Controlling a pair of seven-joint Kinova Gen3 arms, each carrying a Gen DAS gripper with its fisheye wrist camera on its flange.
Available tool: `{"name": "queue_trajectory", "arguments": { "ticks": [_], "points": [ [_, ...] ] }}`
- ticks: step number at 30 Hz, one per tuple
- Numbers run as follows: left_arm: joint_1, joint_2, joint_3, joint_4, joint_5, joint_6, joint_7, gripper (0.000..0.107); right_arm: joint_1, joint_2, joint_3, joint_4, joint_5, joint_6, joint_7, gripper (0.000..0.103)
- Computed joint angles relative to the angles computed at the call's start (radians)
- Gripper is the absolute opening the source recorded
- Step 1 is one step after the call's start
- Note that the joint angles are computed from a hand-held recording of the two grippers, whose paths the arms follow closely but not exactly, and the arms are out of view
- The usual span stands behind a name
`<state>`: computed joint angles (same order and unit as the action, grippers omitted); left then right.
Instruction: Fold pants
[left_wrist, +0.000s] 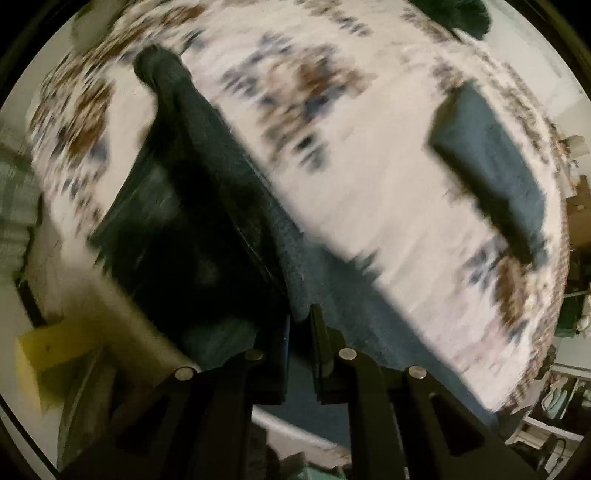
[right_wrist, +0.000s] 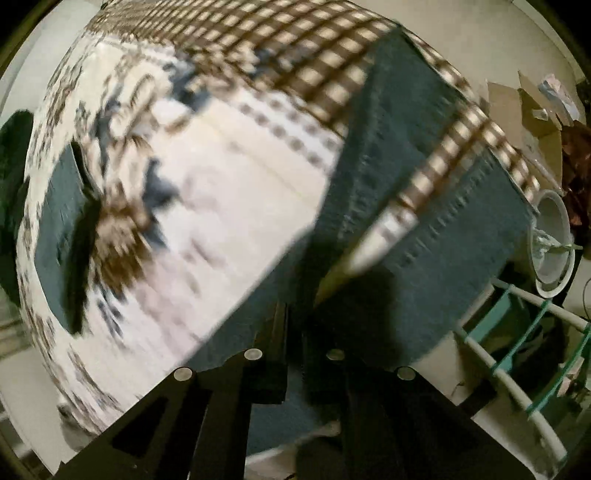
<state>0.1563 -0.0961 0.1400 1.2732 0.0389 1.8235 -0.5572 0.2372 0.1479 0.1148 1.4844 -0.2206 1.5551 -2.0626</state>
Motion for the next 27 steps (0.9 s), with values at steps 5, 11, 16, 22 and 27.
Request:
{"name": "queue_trajectory", "arguments": {
  "ticks": [5,11,16,22,27],
  "points": [
    [0.084,-0.088,-0.043,0.232,0.043,-0.028,0.096,0.008,0.129,-0.107,-0.021,0.232,0.032,-0.035,0.124,0.005],
    [-0.034,-0.157,-0.007,0.388,0.086,-0.127,0.037,0.011,0.089,-0.156,0.073,0.409,0.051,-0.157,0.234,0.005],
    [-0.06,-0.197,-0.028,0.355,0.099,-0.103,-0.006,0.013,0.166,-0.119,0.121,0.438,-0.004,-0.144,0.397,0.035],
    [-0.067,-0.188,0.016,0.275,0.077,-0.074,-0.019,0.08,0.318,-0.165,0.224,0.379,-0.047,-0.098,0.557,0.056],
    [-0.033,-0.123,0.055,0.257,0.071,-0.107,-0.014,0.08,0.457,-0.108,0.305,0.306,-0.075,-0.159,0.59,0.056]
  ]
}}
